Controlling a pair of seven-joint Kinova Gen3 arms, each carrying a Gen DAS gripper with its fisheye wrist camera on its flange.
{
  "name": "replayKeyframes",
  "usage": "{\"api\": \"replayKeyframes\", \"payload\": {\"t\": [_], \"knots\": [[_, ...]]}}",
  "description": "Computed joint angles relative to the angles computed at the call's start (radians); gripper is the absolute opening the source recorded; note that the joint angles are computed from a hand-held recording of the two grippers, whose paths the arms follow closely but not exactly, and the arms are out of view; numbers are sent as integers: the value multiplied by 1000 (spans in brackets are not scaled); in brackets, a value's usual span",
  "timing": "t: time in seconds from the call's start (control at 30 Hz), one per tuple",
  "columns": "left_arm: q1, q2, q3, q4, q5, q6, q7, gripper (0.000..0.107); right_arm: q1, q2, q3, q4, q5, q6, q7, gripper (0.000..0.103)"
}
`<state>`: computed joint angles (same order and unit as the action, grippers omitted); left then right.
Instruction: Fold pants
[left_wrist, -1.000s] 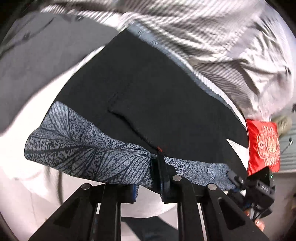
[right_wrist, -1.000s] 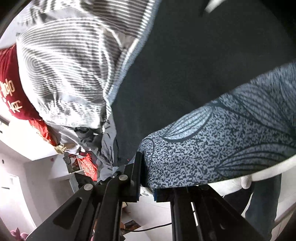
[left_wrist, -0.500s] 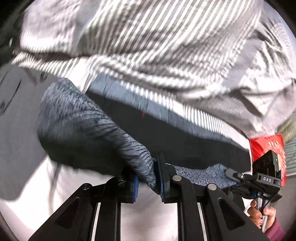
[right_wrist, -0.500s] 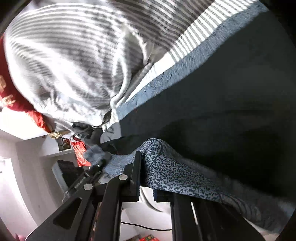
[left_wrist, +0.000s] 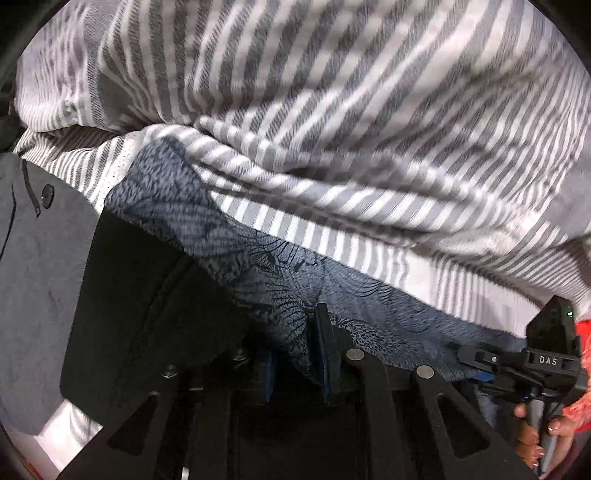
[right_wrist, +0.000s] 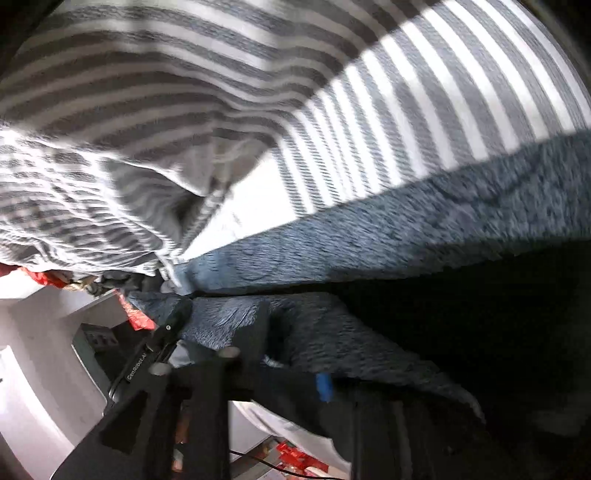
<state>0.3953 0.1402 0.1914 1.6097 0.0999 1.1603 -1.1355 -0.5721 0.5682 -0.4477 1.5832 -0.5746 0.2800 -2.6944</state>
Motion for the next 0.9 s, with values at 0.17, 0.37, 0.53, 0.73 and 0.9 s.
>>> {"api": "replayKeyframes", "payload": {"t": [0.17,0.37,0.53,0.73,0.9], "knots": [[-1,-56,5,-42,-11,42,15,33,2,-33,17,-40,68,31,-22,78],[39,-89,35,-67,-182,61,81,76,-155,-110,231,-105,150,175,-59,78],[129,-12,71,-34,-247,107,125,76,-162,-115,194,-122,73,200,86,78],[273,53,61,40,-374,84,260,84,-201,-32,173,-193,257,396,-52,66],[274,61,59,1,-368,139,233,84,-344,-138,331,-178,387,451,-242,71]]}}
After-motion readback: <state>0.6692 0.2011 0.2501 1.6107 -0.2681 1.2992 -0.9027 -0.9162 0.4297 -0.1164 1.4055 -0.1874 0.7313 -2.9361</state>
